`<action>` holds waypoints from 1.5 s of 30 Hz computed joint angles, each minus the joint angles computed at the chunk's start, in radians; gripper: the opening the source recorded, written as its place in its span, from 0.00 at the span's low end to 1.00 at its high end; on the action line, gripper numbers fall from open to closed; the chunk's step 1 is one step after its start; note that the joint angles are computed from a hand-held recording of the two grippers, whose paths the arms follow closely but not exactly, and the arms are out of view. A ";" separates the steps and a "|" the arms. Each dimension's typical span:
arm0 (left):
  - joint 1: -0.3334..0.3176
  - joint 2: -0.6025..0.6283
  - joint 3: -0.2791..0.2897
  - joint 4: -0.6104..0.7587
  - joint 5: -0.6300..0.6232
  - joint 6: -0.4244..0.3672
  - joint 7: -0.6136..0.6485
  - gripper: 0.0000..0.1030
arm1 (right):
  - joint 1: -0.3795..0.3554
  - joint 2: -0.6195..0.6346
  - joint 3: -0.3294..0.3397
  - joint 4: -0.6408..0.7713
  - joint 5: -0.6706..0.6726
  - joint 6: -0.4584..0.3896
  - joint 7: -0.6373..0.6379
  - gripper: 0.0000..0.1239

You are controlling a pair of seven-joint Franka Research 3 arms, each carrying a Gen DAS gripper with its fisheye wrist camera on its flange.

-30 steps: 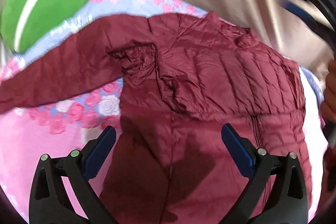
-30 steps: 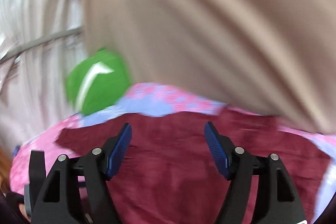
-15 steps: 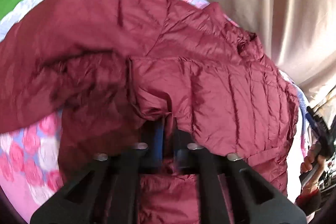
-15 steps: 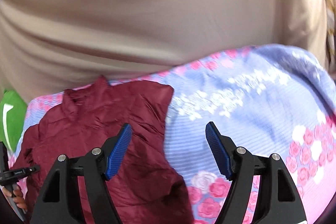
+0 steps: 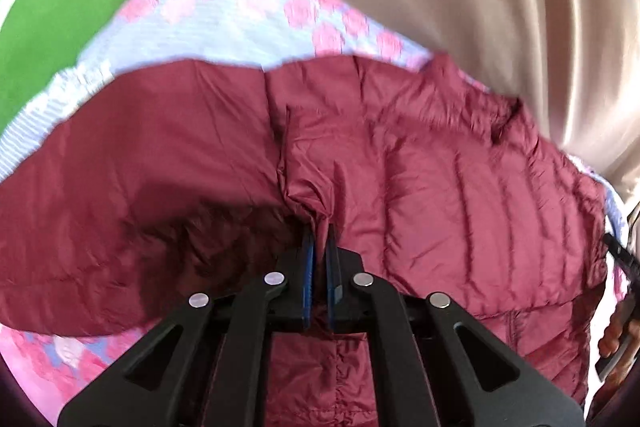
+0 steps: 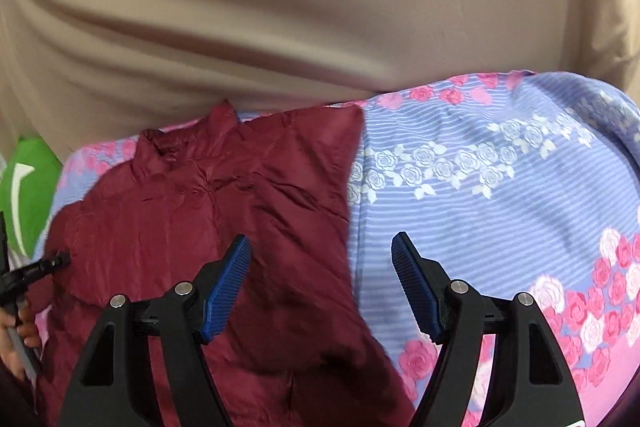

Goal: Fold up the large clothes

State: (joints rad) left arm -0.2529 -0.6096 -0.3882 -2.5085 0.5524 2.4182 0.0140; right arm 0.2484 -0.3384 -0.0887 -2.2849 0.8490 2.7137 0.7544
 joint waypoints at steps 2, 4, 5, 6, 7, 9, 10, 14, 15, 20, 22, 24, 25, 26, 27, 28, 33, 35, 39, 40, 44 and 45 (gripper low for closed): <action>0.006 0.018 -0.006 0.001 0.008 0.014 -0.011 0.03 | -0.023 0.053 0.031 0.047 -0.071 -0.008 0.077 0.53; 0.008 0.029 -0.011 0.004 0.020 0.022 -0.017 0.03 | -0.022 0.103 0.016 0.110 -0.061 -0.082 0.103 0.10; 0.008 0.037 -0.011 0.007 0.026 0.031 -0.017 0.03 | -0.020 0.119 0.001 0.134 -0.020 -0.122 0.092 0.10; 0.008 0.047 -0.010 0.012 0.029 0.033 -0.012 0.04 | -0.019 0.125 -0.008 0.140 0.039 -0.125 0.067 0.08; 0.005 0.058 -0.008 0.016 0.031 0.038 -0.005 0.04 | -0.025 0.137 -0.013 0.145 0.084 -0.118 0.049 0.08; 0.002 0.089 -0.006 0.023 0.038 0.058 0.007 0.04 | -0.060 0.184 0.022 0.146 -0.006 -0.077 0.120 0.09; 0.008 0.114 -0.014 0.038 0.051 0.058 0.009 0.05 | -0.070 0.208 0.030 0.151 -0.037 -0.081 0.139 0.11; 0.011 0.161 -0.041 0.089 0.104 -0.017 -0.008 0.06 | -0.097 0.174 0.046 0.122 -0.068 -0.039 0.199 0.19; 0.006 0.161 -0.035 0.087 0.111 -0.012 -0.015 0.07 | -0.099 0.146 0.050 0.101 -0.074 -0.006 0.217 0.20; 0.006 0.131 -0.008 0.038 0.127 0.081 -0.075 0.07 | 0.003 -0.022 -0.006 -0.012 0.041 0.005 -0.009 0.18; 0.010 0.130 -0.012 0.039 0.130 0.082 -0.084 0.07 | 0.001 -0.035 0.023 -0.047 -0.034 -0.016 -0.033 0.12; 0.010 0.126 -0.015 0.036 0.131 0.083 -0.092 0.10 | -0.034 -0.014 0.072 -0.081 -0.150 0.031 0.020 0.10; 0.009 0.120 -0.013 0.027 0.132 0.096 -0.098 0.12 | -0.046 0.014 0.076 -0.082 -0.184 0.044 0.056 0.06; 0.006 0.105 -0.009 0.011 0.132 0.113 -0.102 0.16 | -0.042 0.035 0.053 -0.076 -0.172 0.034 0.063 0.03; 0.007 0.098 -0.007 0.002 0.133 0.130 -0.104 0.18 | -0.031 0.049 0.018 -0.063 -0.131 0.000 0.055 0.00; 0.008 0.094 -0.008 -0.003 0.132 0.138 -0.103 0.18 | -0.029 0.053 -0.010 -0.052 -0.090 -0.043 0.046 0.00; 0.020 0.088 -0.011 -0.012 0.125 0.158 -0.098 0.19 | -0.084 0.049 0.006 -0.059 -0.144 -0.077 0.065 0.00; 0.022 0.092 -0.016 -0.007 0.120 0.145 -0.091 0.19 | -0.107 0.029 0.038 -0.075 -0.204 -0.026 0.130 0.00; 0.018 0.107 -0.027 0.016 0.118 0.107 -0.072 0.19 | -0.067 0.021 0.046 -0.039 -0.201 0.074 0.172 0.08; 0.019 0.119 -0.031 0.030 0.122 0.095 -0.068 0.20 | -0.062 0.045 0.052 -0.002 -0.211 0.077 0.193 0.08; 0.012 0.131 -0.025 0.041 0.130 0.088 -0.066 0.21 | -0.052 0.157 0.076 0.121 -0.262 0.067 0.275 0.07; 0.011 0.130 -0.021 0.037 0.133 0.101 -0.070 0.23 | -0.069 0.193 0.091 0.146 -0.324 0.066 0.333 0.01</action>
State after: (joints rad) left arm -0.2415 -0.4797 -0.4093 -2.4714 0.6855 2.5188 -0.0559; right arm 0.1795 -0.1455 0.0022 -2.1386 0.5247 2.7796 1.0874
